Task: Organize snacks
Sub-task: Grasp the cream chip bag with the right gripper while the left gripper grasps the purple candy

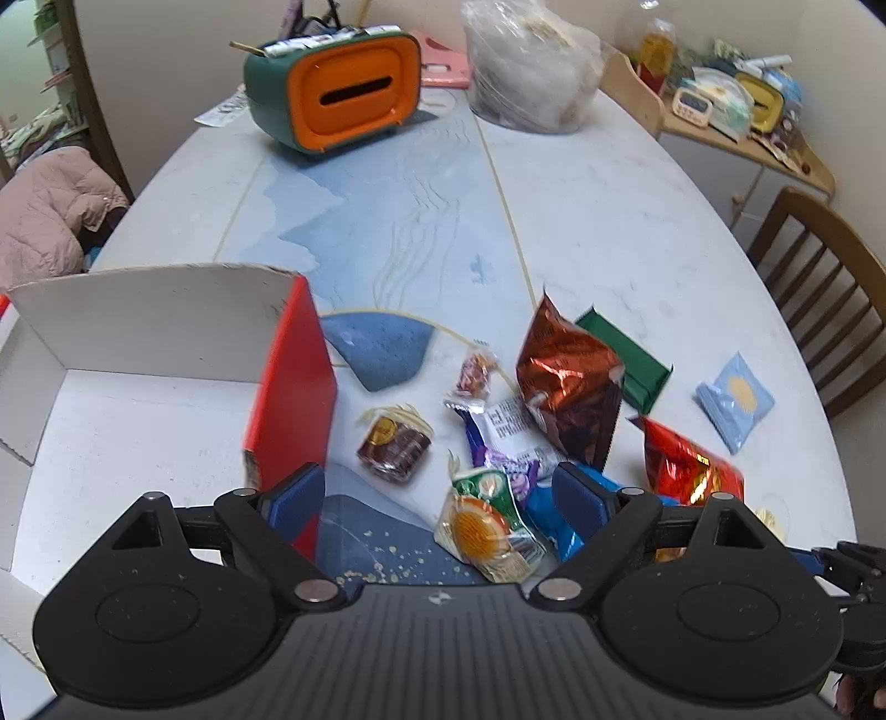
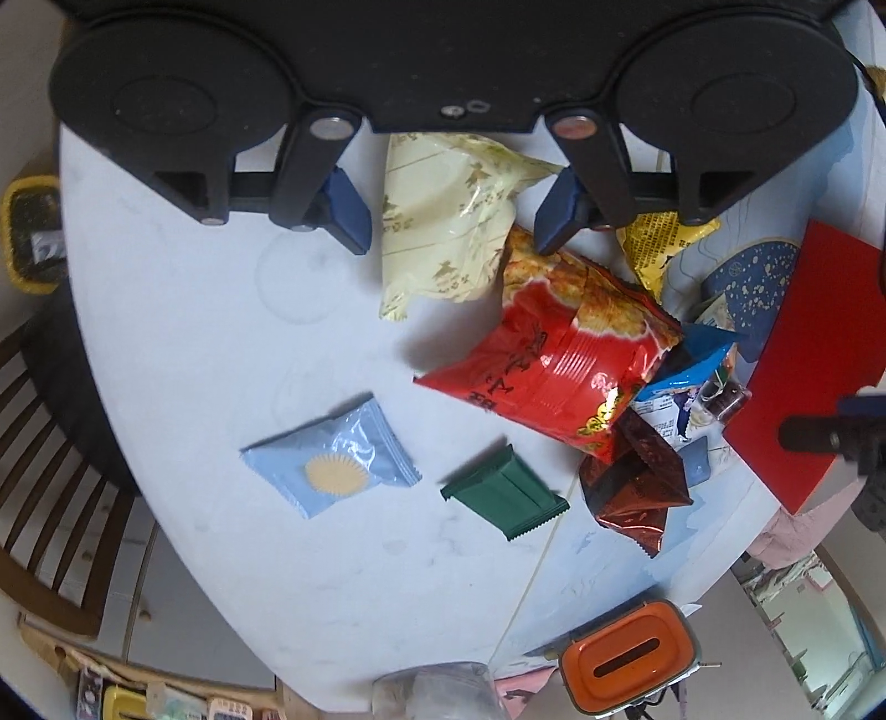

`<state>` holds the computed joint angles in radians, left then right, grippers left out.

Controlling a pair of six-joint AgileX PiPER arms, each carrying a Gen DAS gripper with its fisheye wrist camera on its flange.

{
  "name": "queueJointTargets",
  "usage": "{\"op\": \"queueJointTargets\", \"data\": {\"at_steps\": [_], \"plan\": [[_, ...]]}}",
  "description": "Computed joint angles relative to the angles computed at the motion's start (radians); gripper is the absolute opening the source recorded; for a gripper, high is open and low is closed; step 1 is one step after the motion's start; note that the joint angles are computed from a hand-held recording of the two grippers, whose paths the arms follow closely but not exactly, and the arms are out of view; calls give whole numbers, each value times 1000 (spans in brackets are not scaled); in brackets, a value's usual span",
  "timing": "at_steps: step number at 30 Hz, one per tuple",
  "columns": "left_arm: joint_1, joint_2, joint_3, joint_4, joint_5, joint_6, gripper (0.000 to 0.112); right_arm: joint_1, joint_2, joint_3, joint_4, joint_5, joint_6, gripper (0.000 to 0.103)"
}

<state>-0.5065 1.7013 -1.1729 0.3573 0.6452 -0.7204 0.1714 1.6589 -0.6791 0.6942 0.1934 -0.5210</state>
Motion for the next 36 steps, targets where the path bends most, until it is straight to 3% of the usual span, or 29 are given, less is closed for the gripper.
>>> {"op": "queueJointTargets", "data": {"at_steps": [2, 8, 16, 18, 25, 33, 36], "plan": [[-2, 5, 5, -12, -14, 21, 89, -10, 10, -1, 103, 10, -102, 57], [-10, 29, 7, -49, -37, 127, 86, -15, 0, 16, 223, 2, -255, 45], [86, 186, -206, -302, 82, 436, 82, -30, -11, 28, 342, 15, -437, 39], [108, 229, -257, -356, 119, 482, 71, -35, -10, 26, 342, 24, -442, 38], [154, 339, -381, -482, 235, 574, 63, -50, -6, 20, 349, 43, -449, 38], [175, 373, -406, -532, 258, 591, 38, -50, -8, 22, 355, 41, -446, 38], [186, 369, -391, -562, 245, 600, 34, -49, -12, 28, 371, 34, -460, 37]]}}
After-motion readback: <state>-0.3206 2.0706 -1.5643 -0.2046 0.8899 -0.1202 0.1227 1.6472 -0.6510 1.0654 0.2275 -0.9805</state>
